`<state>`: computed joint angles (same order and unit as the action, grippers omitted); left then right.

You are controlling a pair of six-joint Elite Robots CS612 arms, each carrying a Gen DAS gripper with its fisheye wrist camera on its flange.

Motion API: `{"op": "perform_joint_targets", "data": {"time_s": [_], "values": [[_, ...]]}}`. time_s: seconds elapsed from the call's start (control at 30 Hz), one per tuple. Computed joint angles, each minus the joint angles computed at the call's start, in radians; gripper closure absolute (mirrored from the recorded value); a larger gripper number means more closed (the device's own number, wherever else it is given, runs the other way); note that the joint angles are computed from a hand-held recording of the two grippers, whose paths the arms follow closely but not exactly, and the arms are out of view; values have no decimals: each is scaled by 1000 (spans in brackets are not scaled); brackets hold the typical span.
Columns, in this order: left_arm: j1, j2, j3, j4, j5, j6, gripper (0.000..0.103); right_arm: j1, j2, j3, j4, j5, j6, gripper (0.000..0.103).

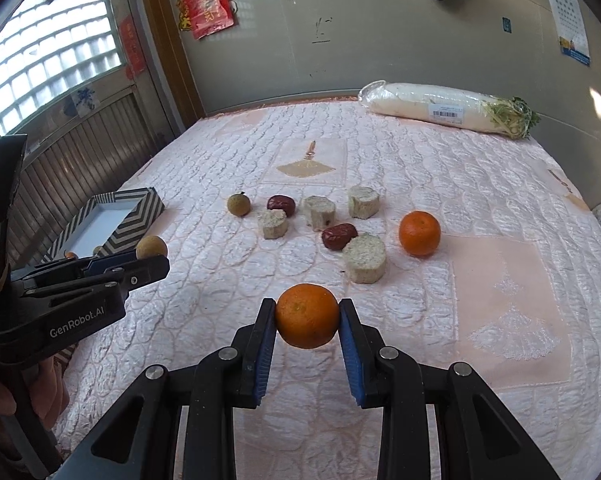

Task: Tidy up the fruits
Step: 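Carry the mandarin and pear into the white tray and open both tools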

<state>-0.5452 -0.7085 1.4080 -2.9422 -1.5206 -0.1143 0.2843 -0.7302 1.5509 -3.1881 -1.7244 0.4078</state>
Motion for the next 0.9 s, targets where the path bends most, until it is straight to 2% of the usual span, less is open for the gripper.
{"op": "perform_joint_targets", "data": {"time_s": [0.37, 0.9], "values": [[26, -31, 47, -29, 25, -16, 75, 31, 19, -62, 18, 19, -47, 73], [80, -57, 95, -62, 93, -64, 75, 76, 80, -212, 99, 69, -136, 73]]}}
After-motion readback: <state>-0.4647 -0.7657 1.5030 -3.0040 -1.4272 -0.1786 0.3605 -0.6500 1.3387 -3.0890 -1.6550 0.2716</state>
